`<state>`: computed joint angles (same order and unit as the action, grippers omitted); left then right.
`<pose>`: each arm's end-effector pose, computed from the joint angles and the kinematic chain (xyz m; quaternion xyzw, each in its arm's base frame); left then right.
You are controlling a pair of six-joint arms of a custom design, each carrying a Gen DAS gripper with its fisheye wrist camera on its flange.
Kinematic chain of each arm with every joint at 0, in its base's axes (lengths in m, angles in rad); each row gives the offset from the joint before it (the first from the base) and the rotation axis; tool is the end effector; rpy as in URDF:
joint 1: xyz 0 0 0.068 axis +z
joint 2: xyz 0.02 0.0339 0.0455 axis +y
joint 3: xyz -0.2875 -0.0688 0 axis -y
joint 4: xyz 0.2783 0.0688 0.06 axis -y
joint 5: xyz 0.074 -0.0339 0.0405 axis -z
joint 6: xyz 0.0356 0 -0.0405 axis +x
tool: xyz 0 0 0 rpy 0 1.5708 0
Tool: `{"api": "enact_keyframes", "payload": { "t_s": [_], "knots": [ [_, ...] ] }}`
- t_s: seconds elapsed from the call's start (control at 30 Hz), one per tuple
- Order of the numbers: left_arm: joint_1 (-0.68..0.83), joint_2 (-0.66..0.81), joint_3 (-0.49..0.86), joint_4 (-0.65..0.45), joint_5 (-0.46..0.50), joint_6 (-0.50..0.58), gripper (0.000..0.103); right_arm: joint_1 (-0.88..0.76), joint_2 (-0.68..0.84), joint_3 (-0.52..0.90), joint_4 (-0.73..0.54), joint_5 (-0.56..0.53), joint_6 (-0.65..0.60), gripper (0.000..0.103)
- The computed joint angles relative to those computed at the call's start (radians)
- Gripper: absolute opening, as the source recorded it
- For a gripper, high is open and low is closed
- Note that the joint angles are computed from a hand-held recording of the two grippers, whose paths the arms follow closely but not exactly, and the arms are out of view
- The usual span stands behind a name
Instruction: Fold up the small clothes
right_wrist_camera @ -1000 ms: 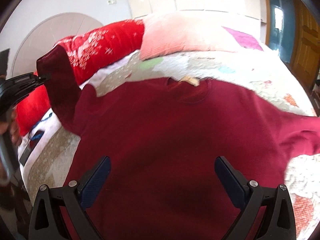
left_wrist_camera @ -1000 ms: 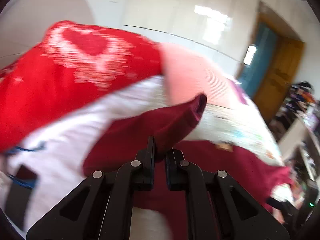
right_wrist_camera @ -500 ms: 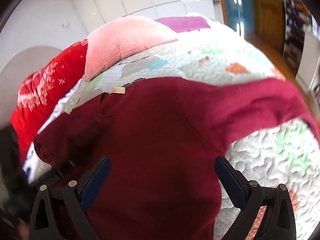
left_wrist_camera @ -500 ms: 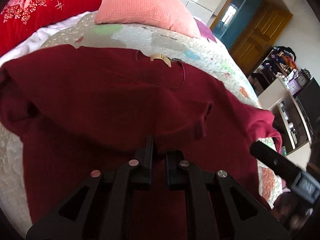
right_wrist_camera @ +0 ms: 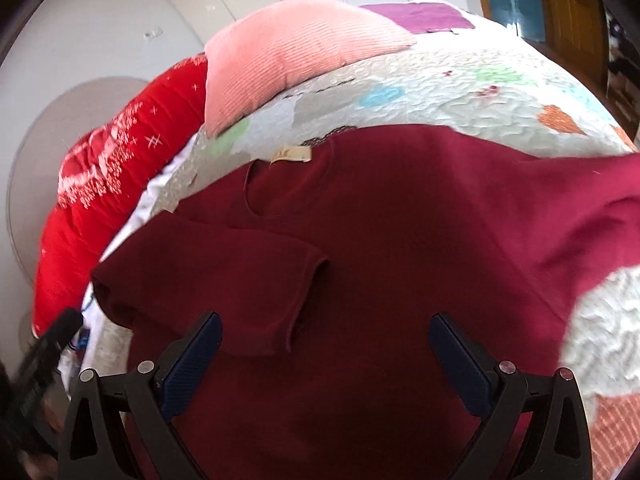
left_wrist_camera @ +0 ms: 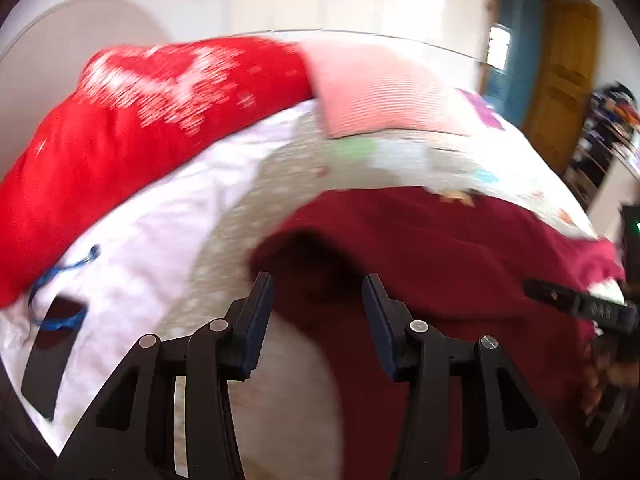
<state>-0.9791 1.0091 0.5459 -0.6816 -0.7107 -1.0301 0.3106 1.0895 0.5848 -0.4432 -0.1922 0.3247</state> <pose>0.1221 -0.1401 0.1942 -0.0969 0.9142 0.0152 0.3933 0.2103 0.0747 0.1978 -0.0227 0.9477 0.1820 0.2612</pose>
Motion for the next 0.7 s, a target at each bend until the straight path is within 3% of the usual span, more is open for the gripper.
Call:
{"api": "enact_keyframes", "payload": {
  "t_s": [0.03, 0.1, 0.17, 0.2, 0.27, 0.33, 0.47, 0.6, 0.67, 0.7],
  "knots": [
    [0.046, -0.035, -0.029, 0.016, 0.034, 0.001, 0.045, 0.014, 0.024, -0.001, 0.03, 0.007, -0.008, 0.099],
    [0.083, -0.084, -0.066, 0.038, 0.074, -0.006, 0.045, 0.094, 0.094, 0.001, 0.103, 0.082, -0.036, 0.08],
    [0.103, -0.119, -0.089, 0.041, 0.094, -0.021, 0.045, 0.141, 0.134, 0.014, 0.124, 0.149, -0.057, 0.042],
    [0.109, -0.124, -0.089, 0.035, 0.096, -0.02, 0.045, 0.151, 0.14, 0.022, 0.131, 0.153, -0.069, 0.035],
    [0.104, -0.13, -0.085, 0.022, 0.084, -0.018, 0.045, 0.131, 0.121, 0.039, 0.111, 0.113, -0.091, 0.006],
    [0.103, -0.139, -0.078, 0.011, 0.062, -0.008, 0.045, 0.109, 0.026, 0.043, 0.08, 0.112, -0.105, 0.006],
    [0.121, -0.159, -0.086, 0.034, 0.063, 0.018, 0.045, 0.068, -0.202, 0.07, -0.006, 0.316, -0.207, 0.004],
    [0.138, -0.082, -0.075, 0.096, 0.107, 0.033, 0.046, -0.155, -0.183, 0.106, -0.039, 0.203, -0.277, 0.004],
    [0.114, -0.044, -0.059, 0.092, 0.085, 0.012, 0.046, -0.19, -0.143, 0.099, -0.038, 0.192, -0.282, 0.004],
    [0.104, -0.04, -0.057, 0.092, 0.076, 0.008, 0.046, -0.227, -0.118, 0.093, -0.042, 0.121, -0.278, 0.004]
  ]
}}
